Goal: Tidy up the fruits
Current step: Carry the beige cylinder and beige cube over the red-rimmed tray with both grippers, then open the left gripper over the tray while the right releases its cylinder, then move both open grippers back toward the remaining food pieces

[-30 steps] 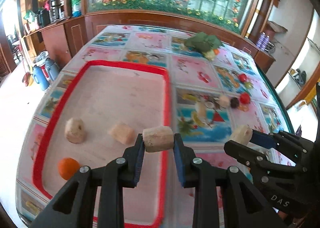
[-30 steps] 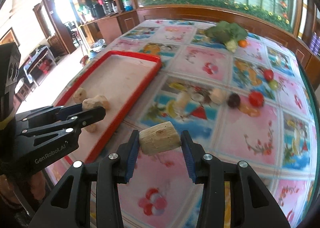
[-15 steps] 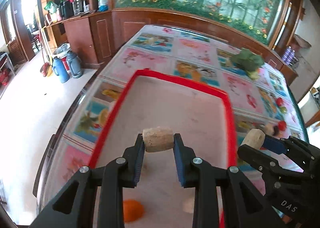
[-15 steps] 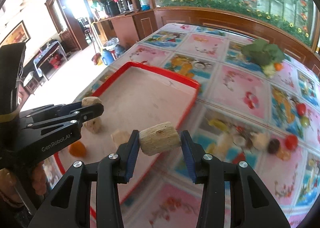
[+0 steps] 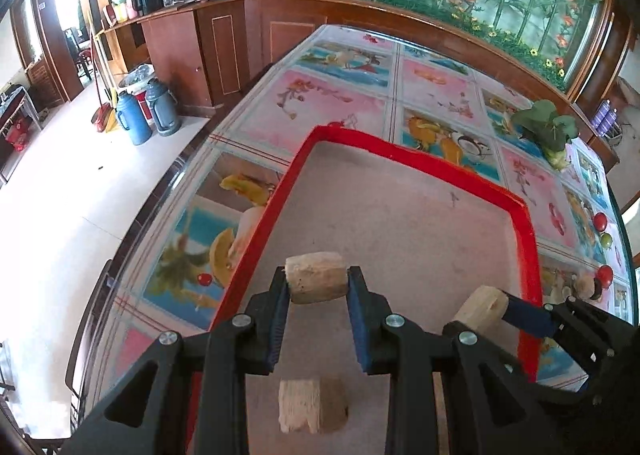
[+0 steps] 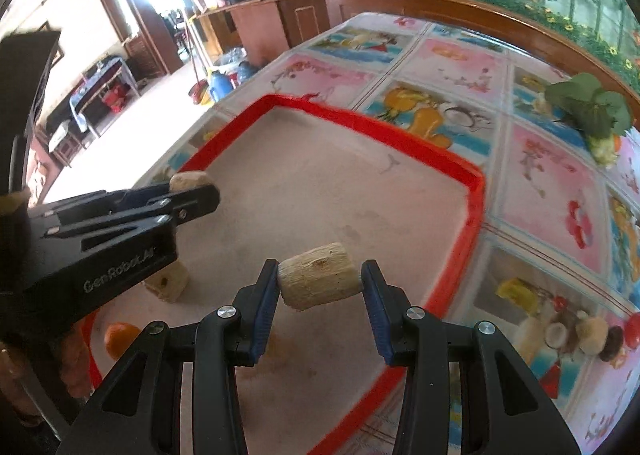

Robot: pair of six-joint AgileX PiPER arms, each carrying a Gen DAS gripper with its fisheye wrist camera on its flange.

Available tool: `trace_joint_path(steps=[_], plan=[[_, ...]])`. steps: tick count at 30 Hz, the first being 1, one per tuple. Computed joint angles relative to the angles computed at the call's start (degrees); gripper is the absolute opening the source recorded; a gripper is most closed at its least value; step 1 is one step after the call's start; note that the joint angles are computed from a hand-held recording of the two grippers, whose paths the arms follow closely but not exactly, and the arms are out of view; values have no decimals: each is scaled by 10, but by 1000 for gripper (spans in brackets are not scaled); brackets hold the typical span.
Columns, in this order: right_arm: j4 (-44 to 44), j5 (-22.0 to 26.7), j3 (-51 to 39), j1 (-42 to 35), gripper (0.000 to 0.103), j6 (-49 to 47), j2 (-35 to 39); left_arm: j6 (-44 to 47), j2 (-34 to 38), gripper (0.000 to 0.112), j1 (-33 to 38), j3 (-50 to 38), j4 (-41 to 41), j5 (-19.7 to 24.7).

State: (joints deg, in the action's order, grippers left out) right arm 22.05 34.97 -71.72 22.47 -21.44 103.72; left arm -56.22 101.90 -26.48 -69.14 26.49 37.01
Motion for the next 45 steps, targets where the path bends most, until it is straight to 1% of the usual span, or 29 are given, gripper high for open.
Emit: trace_joint_path(steps=[7,13,16,18,24,29,33,37,39,43,45], plan=[[-6,-7,-1,10,41,4,10,11,12,31,9,1,-11,-10],[-23,-8,-4,16,41,21,13,9,17,31,12,-3,-15,-6],[-32,-6,-9,17,41,30,16,12,21,38,13,-9,-22,5],[-35,-4,-8,16,41,36,14,4,19,48,11,-8,-16,10],[-46,-3,2,11,42,52,-2,-13,11,58,-2,-4,1,23],[-50,-5,22,12,43,63,-31,-48,-6,64,-19,10,29,32],[-57,-6,45,13,43,68,-61,-76,-24,65,-35,27,45,33],[-63,-5,75,14,43,76,-98,-121,-47,68,-64,46,76,44],[-75,-7,98,18,43,84,-124,-139,-59,74,-78,54,85,48],[-93,-10,137,25,47,97,-174,-186,-82,77,-118,70,111,68],[-75,-5,156,20,47,82,-198,-215,-92,79,-145,75,130,89]])
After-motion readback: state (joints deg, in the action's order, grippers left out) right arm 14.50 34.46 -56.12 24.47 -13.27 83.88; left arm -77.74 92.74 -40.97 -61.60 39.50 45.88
